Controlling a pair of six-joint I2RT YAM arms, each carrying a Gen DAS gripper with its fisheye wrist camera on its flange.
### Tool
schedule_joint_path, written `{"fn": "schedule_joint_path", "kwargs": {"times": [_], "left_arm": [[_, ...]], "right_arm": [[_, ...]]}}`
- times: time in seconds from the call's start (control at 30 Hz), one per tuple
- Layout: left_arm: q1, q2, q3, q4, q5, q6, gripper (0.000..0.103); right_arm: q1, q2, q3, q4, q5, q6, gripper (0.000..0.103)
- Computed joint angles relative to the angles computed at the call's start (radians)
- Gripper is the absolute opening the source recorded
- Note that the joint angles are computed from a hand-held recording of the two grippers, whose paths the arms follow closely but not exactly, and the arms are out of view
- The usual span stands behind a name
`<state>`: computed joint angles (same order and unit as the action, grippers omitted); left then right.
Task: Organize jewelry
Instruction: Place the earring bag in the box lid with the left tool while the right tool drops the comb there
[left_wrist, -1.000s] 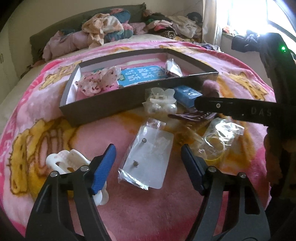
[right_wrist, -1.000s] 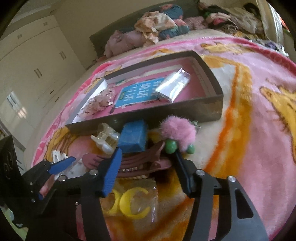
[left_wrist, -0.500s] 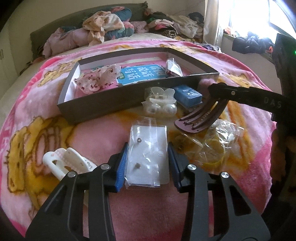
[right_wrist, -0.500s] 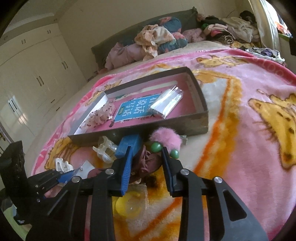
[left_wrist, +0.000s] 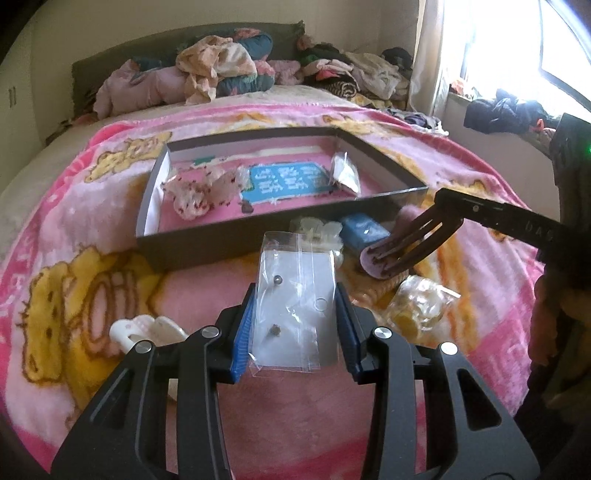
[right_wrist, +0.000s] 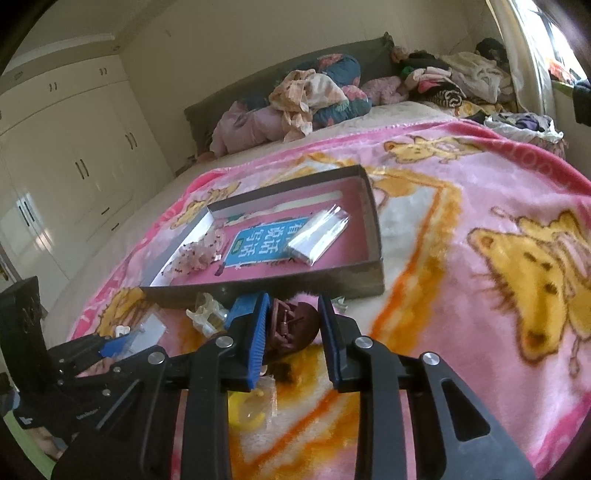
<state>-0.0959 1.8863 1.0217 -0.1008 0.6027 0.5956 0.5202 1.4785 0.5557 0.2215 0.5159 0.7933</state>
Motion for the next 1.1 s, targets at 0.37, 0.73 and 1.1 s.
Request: {"fn": "schedule_joint_path", "kwargs": {"times": [0.37,0.73,1.1], "left_arm": [[-0.051,-0.037,0.022,-0.006,0.002,-0.053,0.031],[-0.124,0.014,0.156,-0.01,-0.03,-0.151,0.031],[-0.163,0.153,0.366,-0.08,-0.08,-0.231,0.031]], "right_arm": [[-0.016,-0.089,0.007,-0.055,0.026,-0.061,0.026],[-0.103,-0.114,0.066,-0.097,-0.016,-0.14,0.026],[-0.197,-0.025,0.135,-0.069,-0.07,-0.208,0.025]]}}
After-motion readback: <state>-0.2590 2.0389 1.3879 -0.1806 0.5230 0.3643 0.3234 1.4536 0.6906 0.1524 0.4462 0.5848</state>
